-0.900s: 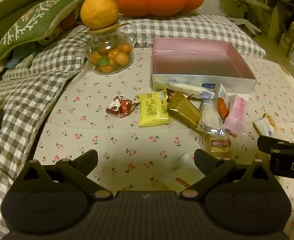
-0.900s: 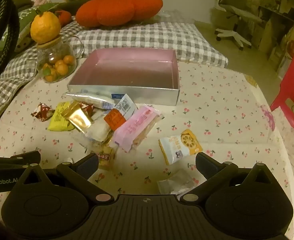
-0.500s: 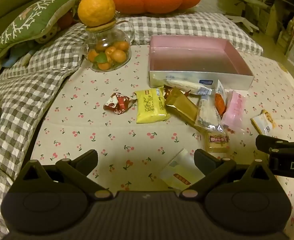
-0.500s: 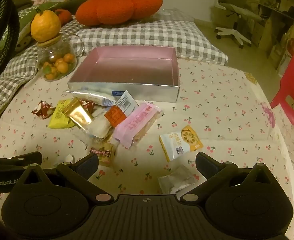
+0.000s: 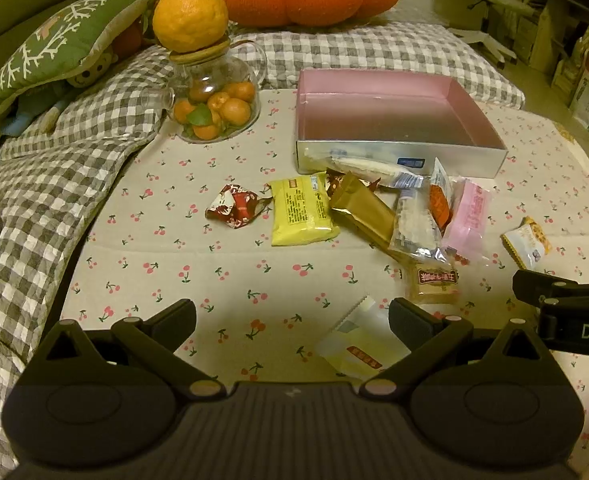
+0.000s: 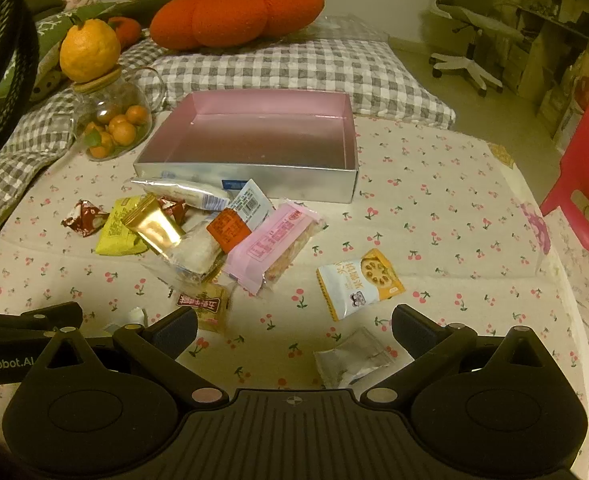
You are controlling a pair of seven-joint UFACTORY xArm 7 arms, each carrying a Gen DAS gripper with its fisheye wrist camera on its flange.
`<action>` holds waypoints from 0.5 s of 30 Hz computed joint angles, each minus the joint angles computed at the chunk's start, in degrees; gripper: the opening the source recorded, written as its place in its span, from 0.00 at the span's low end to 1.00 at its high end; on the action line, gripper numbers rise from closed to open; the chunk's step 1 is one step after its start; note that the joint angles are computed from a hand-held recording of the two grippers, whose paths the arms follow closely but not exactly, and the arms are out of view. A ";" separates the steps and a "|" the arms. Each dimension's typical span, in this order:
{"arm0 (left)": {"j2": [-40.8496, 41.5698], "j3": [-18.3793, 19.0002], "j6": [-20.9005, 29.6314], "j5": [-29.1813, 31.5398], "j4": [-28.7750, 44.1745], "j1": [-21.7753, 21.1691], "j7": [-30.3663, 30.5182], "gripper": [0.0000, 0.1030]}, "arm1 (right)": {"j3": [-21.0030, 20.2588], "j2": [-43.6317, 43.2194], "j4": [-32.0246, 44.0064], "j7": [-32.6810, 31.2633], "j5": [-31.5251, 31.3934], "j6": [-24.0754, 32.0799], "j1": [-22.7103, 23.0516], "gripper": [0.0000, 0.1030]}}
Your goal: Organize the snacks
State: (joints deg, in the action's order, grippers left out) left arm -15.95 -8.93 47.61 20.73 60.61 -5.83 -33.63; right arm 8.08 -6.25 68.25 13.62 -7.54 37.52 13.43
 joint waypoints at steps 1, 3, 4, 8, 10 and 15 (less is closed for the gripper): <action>0.06 0.06 0.07 -0.14 0.12 -0.03 0.10 1.00 | 0.02 0.03 0.01 0.13 -0.15 0.04 -0.01 1.00; -0.08 0.09 -0.15 -0.11 -0.13 -0.03 0.11 1.00 | -0.01 0.09 0.06 0.12 -0.23 0.12 -0.01 1.00; -0.05 0.12 -0.20 -0.15 -0.09 -0.03 0.19 1.00 | -0.01 0.13 0.11 0.15 -0.31 0.15 -0.02 1.00; -0.02 0.08 -0.32 -0.11 -0.18 -0.02 0.19 1.00 | -0.02 0.15 0.15 0.21 -0.49 0.18 0.00 1.00; -0.07 0.00 -0.40 -0.04 -0.38 -0.06 0.14 1.00 | 0.01 0.11 0.03 0.32 -0.70 0.02 -0.01 1.00; -0.04 -0.07 -0.58 0.21 -0.53 -0.04 -0.06 1.00 | 0.01 -0.05 -0.36 0.67 -1.07 -0.20 -0.08 1.00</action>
